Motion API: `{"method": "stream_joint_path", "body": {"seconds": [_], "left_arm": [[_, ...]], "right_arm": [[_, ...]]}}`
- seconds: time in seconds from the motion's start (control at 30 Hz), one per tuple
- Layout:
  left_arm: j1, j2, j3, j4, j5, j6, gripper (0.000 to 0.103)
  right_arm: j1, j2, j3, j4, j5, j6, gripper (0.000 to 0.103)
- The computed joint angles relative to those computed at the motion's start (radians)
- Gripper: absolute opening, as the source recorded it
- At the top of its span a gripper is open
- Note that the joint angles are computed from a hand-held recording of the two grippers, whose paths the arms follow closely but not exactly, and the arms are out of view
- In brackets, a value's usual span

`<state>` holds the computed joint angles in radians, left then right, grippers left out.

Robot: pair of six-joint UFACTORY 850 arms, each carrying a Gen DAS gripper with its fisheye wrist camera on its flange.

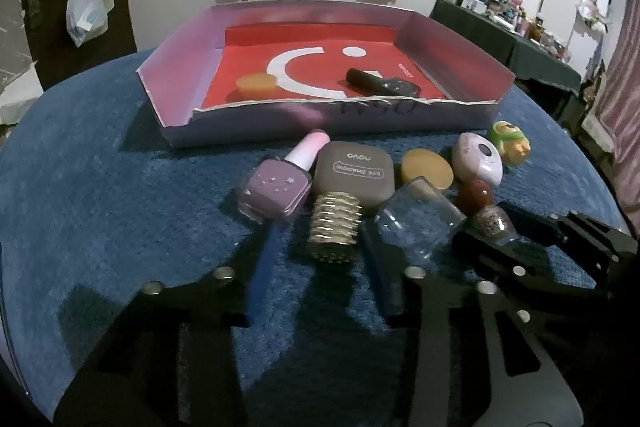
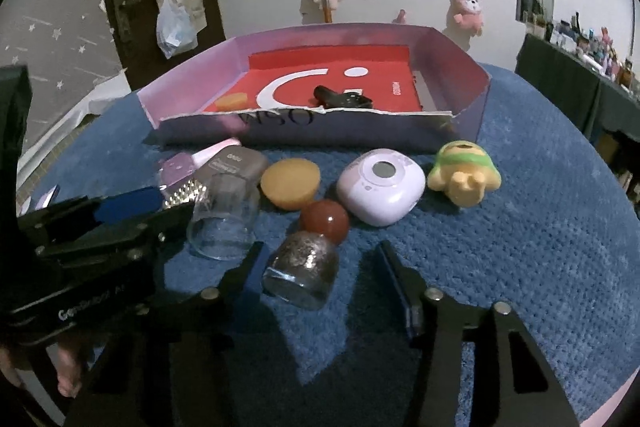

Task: Organize rigid objects
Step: 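Grasp the studded metal roller with the left tool while the right tool grasps the glitter jar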

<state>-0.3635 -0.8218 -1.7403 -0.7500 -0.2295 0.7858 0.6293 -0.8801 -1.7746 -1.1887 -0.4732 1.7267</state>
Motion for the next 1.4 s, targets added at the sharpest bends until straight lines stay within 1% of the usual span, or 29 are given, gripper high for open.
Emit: {"method": "stream_joint_path", "body": {"seconds": [0.03, 0.07, 0.13, 0.2, 0.33, 0.43, 0.57, 0.67, 0.87, 0.93, 1.07, 1.2, 1.27, 1.4], "left_arm": [[0.003, -0.001, -0.002, -0.055, -0.02, 0.06, 0.026], [0.004, -0.001, 0.0, -0.091, -0.032, 0.1, 0.026], [0.0, 0.006, 0.014, -0.115, -0.024, 0.144, 0.025], [0.001, 0.018, 0.032, -0.179, -0.03, 0.223, 0.025], [0.009, 0.058, 0.088, -0.361, -0.026, 0.416, 0.024], [0.016, 0.075, 0.108, -0.461, -0.026, 0.512, 0.024], [0.025, 0.082, 0.112, -0.497, -0.051, 0.53, 0.024], [0.026, 0.09, 0.122, -0.528, -0.043, 0.559, 0.024], [0.027, 0.095, 0.13, -0.541, -0.045, 0.565, 0.024], [0.028, 0.097, 0.134, -0.566, -0.044, 0.591, 0.024], [0.032, 0.102, 0.137, -0.612, -0.046, 0.635, 0.024], [0.034, 0.1, 0.13, -0.592, -0.05, 0.613, 0.024], [0.039, 0.097, 0.119, -0.563, -0.067, 0.577, 0.024], [0.044, 0.096, 0.103, -0.537, -0.077, 0.549, 0.024]], "right_arm": [[0.001, -0.002, -0.003, -0.001, 0.002, -0.003, 0.041], [0.002, -0.004, -0.007, 0.0, 0.009, -0.01, 0.038], [0.005, -0.009, -0.017, 0.022, 0.006, -0.041, 0.038], [0.006, -0.009, -0.017, 0.03, 0.008, -0.049, 0.037], [-0.001, 0.017, 0.02, 0.023, 0.057, -0.009, 0.037], [-0.003, 0.038, 0.047, -0.003, 0.087, 0.026, 0.037], [0.001, 0.058, 0.067, -0.055, 0.108, 0.077, 0.037], [0.006, 0.071, 0.08, -0.096, 0.107, 0.11, 0.037], [0.01, 0.073, 0.078, -0.081, 0.101, 0.091, 0.037], [0.01, 0.08, 0.086, -0.096, 0.11, 0.109, 0.037], [0.014, 0.087, 0.089, -0.116, 0.099, 0.12, 0.036], [0.015, 0.081, 0.075, -0.094, 0.089, 0.089, 0.036], [0.015, 0.078, 0.067, -0.08, 0.087, 0.071, 0.036], [0.012, 0.082, 0.06, -0.094, 0.092, 0.074, 0.036]]}}
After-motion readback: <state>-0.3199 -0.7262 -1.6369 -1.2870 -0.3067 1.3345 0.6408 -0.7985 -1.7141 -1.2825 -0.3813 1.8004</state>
